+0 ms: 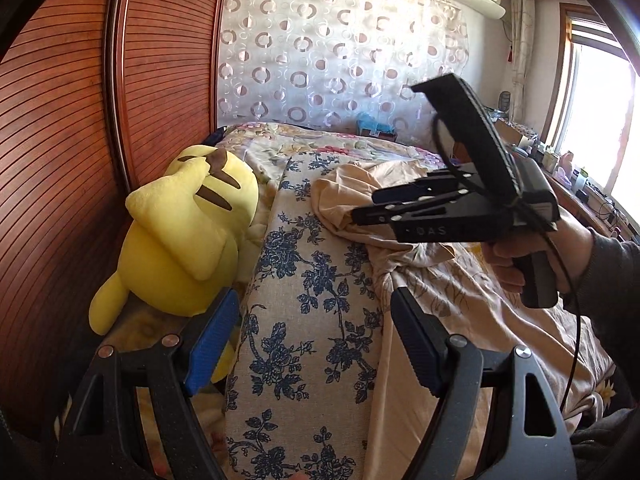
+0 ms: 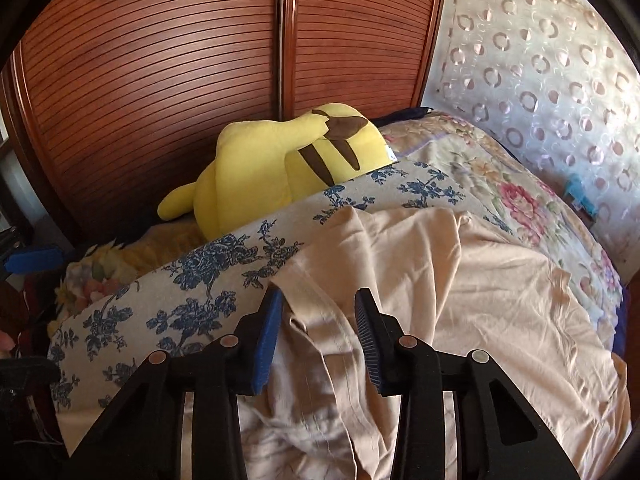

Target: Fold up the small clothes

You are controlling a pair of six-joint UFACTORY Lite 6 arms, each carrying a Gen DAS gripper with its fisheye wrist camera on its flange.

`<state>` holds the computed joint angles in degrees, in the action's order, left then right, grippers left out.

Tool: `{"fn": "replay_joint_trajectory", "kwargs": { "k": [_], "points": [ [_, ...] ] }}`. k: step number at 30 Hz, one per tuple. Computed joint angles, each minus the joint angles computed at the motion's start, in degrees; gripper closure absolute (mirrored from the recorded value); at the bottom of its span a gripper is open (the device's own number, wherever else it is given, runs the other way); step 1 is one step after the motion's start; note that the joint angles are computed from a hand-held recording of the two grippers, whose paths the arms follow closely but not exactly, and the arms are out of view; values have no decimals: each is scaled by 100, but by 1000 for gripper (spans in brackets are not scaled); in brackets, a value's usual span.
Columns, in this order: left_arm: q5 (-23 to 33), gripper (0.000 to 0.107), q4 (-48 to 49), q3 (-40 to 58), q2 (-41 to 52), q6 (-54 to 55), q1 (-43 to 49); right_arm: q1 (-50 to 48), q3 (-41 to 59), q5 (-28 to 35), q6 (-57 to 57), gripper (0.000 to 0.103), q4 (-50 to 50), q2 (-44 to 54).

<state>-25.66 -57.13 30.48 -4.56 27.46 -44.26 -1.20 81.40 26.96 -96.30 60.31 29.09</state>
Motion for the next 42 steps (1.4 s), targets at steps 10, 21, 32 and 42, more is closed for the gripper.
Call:
{"fn": "replay_joint_trajectory", "kwargs": {
  "k": [10,21,32,42],
  "points": [
    [-7,28,248,52,148,-271,-65,17,-269,-93,-299,102,364,-422],
    [-9,28,38,718,769,-16,-272,-1340,903,-149,1737,97,-983,-29],
    [453,28,-525,1845,1992,900,73,-1603,-1007,672,-41,66,770,-781],
    [611,28,-1434,2031,2346,1813,226,-1225,-1884,1039,-806,68,1173,-646]
  ]
}}
